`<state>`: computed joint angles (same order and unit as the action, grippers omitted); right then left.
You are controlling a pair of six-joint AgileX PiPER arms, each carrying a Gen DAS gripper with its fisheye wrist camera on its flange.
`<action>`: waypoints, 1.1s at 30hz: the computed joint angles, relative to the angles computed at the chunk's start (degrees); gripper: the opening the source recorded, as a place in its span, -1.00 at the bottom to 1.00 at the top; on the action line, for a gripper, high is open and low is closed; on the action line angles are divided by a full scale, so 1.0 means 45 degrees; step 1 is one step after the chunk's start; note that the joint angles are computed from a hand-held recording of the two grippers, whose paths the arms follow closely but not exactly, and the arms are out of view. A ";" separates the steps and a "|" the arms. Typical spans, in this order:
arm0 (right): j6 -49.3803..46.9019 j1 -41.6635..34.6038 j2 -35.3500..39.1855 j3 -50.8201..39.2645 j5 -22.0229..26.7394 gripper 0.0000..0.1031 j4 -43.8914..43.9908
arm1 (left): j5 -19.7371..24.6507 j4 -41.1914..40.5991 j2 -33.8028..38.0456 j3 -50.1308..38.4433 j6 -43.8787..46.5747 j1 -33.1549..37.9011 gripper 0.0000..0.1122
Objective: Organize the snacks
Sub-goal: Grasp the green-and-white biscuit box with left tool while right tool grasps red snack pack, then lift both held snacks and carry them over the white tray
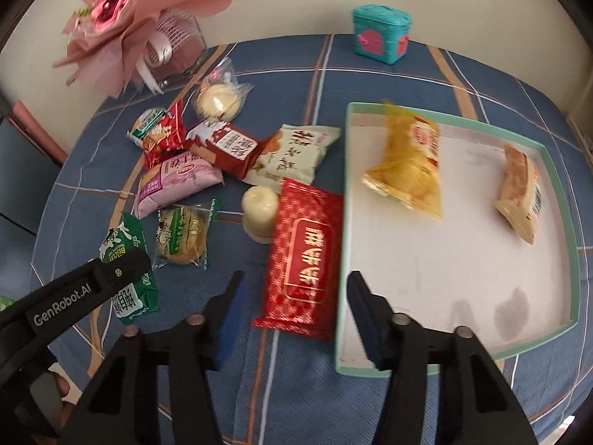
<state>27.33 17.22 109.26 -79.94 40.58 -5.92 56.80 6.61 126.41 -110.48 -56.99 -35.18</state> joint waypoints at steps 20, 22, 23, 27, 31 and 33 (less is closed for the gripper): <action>0.1301 0.1110 0.1781 -0.1863 0.1977 -0.47 -0.2669 | 0.0000 -0.0268 0.0391 -0.0228 0.0230 0.0221 -0.25; 0.1288 0.1105 0.1553 -0.1740 0.1991 -0.49 -0.2849 | -0.0017 -0.0274 0.0414 -0.0255 0.0228 0.0207 -0.25; 0.1286 0.1102 0.1427 -0.1667 0.1993 -0.52 -0.2951 | -0.0025 -0.0300 0.0422 -0.0259 0.0252 0.0217 -0.25; 0.1190 0.0954 0.1014 -0.1693 0.2267 -0.64 -0.3054 | -0.0158 -0.0372 0.0420 -0.0131 0.0284 0.0217 -0.25; 0.1409 0.1101 0.0795 -0.1715 0.2579 -0.66 -0.3451 | -0.0175 -0.0391 0.0478 -0.0143 0.0270 0.0182 -0.25; 0.1462 0.1136 0.0860 -0.1822 0.2736 -0.66 -0.3549 | -0.0144 -0.0386 0.0573 -0.0244 0.0264 0.0151 -0.25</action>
<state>33.91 22.33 113.13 -88.14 52.89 -21.89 56.15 4.87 128.99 -111.58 -55.80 -34.50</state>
